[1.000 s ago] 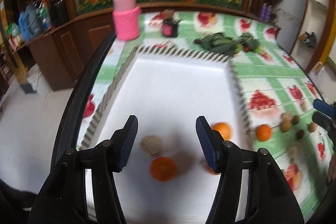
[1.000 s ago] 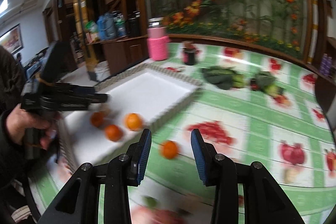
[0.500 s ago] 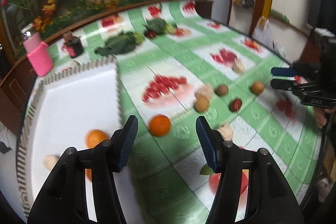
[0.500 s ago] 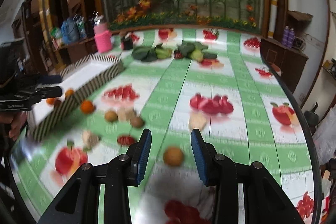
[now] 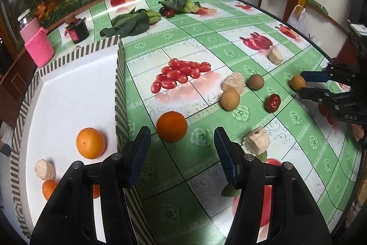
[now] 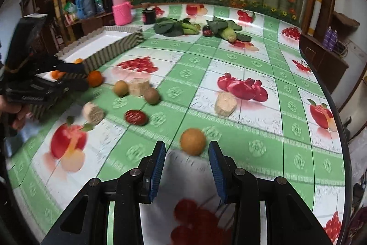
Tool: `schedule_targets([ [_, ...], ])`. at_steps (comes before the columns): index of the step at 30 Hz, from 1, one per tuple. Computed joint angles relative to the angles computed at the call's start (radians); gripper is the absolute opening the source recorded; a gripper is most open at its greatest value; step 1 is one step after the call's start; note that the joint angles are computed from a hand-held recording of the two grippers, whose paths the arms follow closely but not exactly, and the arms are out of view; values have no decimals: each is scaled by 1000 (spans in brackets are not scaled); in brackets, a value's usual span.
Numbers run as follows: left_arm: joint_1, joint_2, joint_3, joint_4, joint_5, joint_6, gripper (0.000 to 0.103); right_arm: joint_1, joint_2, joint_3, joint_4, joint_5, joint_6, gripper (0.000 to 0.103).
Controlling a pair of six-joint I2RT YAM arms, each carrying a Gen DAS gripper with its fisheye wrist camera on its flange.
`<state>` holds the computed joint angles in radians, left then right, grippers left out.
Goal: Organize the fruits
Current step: 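Grasp an orange with the left gripper while the right grasps a brown kiwi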
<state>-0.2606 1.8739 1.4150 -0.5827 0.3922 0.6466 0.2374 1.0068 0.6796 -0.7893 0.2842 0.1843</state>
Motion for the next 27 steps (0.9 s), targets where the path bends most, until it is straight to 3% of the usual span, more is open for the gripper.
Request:
schedule_targets([
  [8, -20, 39, 48, -25, -45, -51, 57, -41, 72, -23, 102, -20, 7, 35],
  [10, -29, 44, 51, -26, -53, -56, 50, -40, 74, -23, 103, -12, 15, 28],
  [12, -34, 34, 35, -2, -66, -64, 29, -50, 67, -24, 109, -31, 7, 26],
  [13, -32, 34, 34, -1, -63, -68, 26, -51, 69, -23, 111, -31, 7, 26],
  [27, -1, -31, -14, -6, 59, -65, 25, 0, 74, -24, 110, 37, 23, 26],
])
